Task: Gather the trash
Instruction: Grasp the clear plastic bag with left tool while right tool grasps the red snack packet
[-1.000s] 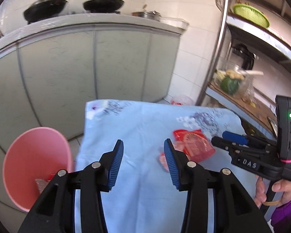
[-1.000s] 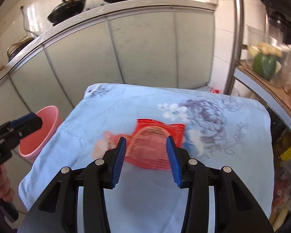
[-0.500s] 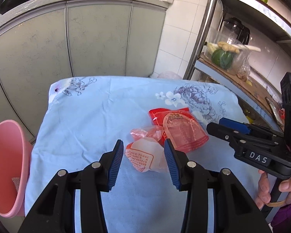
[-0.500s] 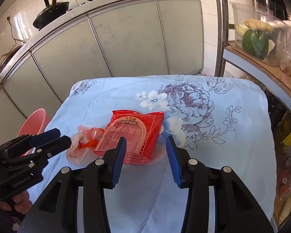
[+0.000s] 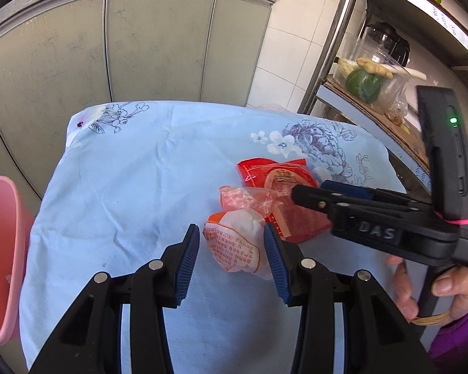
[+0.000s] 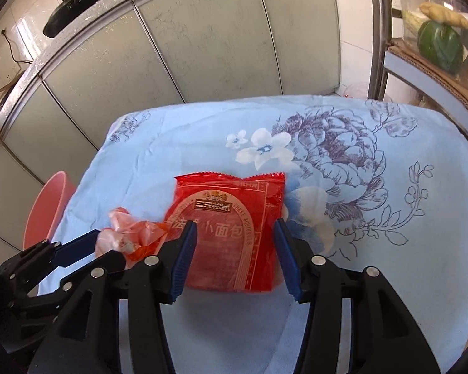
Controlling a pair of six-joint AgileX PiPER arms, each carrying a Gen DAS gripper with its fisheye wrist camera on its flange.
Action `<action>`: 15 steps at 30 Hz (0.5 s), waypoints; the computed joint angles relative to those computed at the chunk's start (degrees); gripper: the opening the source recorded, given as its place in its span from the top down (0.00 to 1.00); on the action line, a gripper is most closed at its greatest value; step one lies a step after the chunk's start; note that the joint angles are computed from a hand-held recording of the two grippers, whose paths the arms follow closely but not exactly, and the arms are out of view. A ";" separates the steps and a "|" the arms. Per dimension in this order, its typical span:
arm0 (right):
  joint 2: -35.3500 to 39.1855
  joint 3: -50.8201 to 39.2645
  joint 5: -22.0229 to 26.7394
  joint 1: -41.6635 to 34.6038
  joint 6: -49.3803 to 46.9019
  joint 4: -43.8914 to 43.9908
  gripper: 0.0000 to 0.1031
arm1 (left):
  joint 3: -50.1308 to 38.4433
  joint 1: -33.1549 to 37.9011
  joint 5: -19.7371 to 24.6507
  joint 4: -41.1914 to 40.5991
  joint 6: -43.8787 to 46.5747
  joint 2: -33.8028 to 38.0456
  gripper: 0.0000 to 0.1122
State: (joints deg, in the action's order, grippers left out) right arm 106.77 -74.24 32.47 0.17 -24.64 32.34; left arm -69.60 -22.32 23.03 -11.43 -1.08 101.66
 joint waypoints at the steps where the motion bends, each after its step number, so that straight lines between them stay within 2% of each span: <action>1: 0.23 0.15 -0.68 0.28 0.39 -0.51 0.50 | -0.03 -0.09 0.08 -0.53 0.53 0.05 0.62; 9: -0.60 2.63 -5.05 1.71 2.87 -4.39 0.50 | 0.58 -1.14 -0.51 1.58 -2.24 -0.32 0.65; 15: -2.11 5.52 -7.45 1.80 0.57 -2.92 0.50 | 0.02 -1.81 0.04 4.89 -6.11 -0.10 0.65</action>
State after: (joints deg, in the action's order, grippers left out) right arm 104.65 -68.71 25.02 1.97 -24.07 29.42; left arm -69.57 -24.13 23.07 -6.55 -7.19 101.56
